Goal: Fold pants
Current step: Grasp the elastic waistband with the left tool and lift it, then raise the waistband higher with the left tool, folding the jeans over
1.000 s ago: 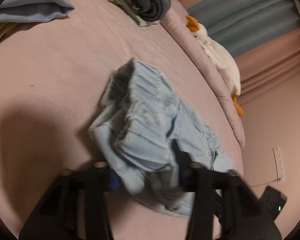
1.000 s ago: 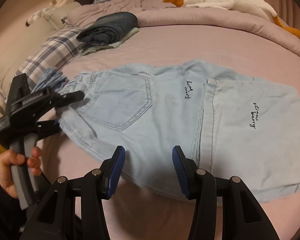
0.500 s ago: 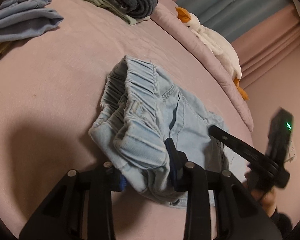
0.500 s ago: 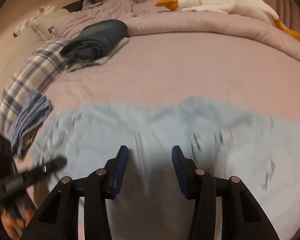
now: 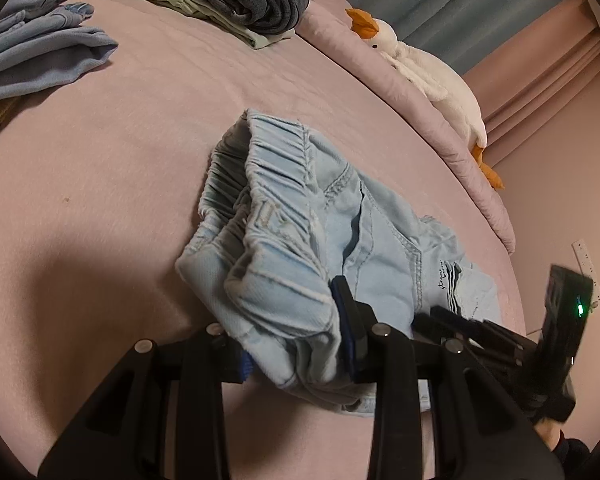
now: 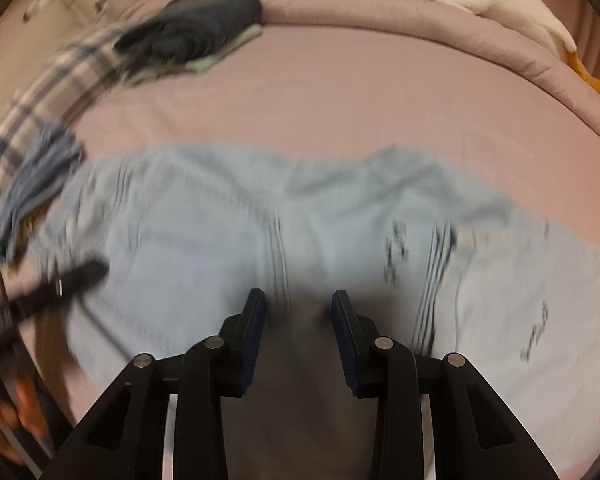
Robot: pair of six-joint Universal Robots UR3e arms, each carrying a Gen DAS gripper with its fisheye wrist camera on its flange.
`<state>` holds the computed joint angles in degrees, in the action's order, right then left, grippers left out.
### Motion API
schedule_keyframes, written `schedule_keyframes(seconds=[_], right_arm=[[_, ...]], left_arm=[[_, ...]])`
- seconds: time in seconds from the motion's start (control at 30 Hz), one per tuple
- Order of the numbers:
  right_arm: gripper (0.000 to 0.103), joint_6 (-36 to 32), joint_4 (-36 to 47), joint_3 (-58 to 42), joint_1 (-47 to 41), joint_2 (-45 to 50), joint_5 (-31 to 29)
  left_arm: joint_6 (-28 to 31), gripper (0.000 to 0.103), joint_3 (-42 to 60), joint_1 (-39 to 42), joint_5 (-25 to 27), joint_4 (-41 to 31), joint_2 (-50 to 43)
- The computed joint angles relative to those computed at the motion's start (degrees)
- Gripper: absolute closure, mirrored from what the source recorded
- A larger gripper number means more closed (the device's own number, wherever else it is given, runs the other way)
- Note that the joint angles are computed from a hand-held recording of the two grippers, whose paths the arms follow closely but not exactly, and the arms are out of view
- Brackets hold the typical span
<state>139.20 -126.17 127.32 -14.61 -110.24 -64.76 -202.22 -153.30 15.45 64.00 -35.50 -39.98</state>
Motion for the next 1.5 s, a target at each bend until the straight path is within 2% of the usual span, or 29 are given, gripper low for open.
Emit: schedule_keyframes(seconds=[0.07,0.23,0.37,0.53,0.6,0.67,0.8,0.97,1.03,1.1,1.17,1.4,1.5], right_arm=[[0.067,-1.59,0.95,1.16,-0.18,-2.31,-0.95],[0.067,-5.23,12.22,0.07,-2.81,-8.28,-1.87],[0.067,-10.70,18.54,3.73,-7.62,-16.65,0.23],[0.067,-11.47,25.61,-0.34,-10.27,-16.59,1.07],[0.067,-13.58,27.63,0.67,-12.05,-19.20,1.52],[0.067,-14.73,25.59,3.23,-12.07,-19.44,0.83],[0.067,-18.20,31.76,0.16,-14.76,-19.68,1.78],[0.067,-25.24,42.14,-3.44,-23.93,-22.13,7.80],[0.067,-23.37,39.28,-3.07,-22.35,-19.69,7.19],[0.067,-20.33,34.83,-1.52,-18.46,-16.07,4.08],[0.067,-21.11,33.78,-0.03,-18.05,-18.21,4.21],[0.067,-28.13,48.77,-8.02,-29.47,-17.85,12.63],[0.066,-23.42,43.39,-7.09,-28.99,-15.61,12.99]], left_arm=[[-0.35,0.069,0.11,-0.57,0.58,1.14,-1.20],[-0.56,0.069,0.54,-1.82,1.96,2.38,-2.74],[-1.55,0.069,0.93,-4.00,4.12,5.16,-5.45],[-1.33,0.069,1.62,-4.21,4.41,4.41,-5.54],[-2.54,0.069,2.27,-6.26,6.15,6.85,-8.09],[-4.33,0.069,3.21,-9.25,9.16,9.41,-10.66],[-5.06,0.069,4.61,-10.74,10.79,9.69,-11.55],[-6.30,0.070,7.31,-14.62,14.64,10.76,-13.82],[-6.59,0.070,8.18,-15.57,15.51,11.00,-14.27],[-6.81,0.070,9.44,-16.99,16.58,11.08,-15.23],[-6.82,0.070,11.10,-19.09,18.80,11.36,-16.72],[-7.59,0.070,15.76,-24.60,23.87,12.02,-20.41],[-7.84,0.070,17.51,-26.81,26.00,12.43,-22.08]])
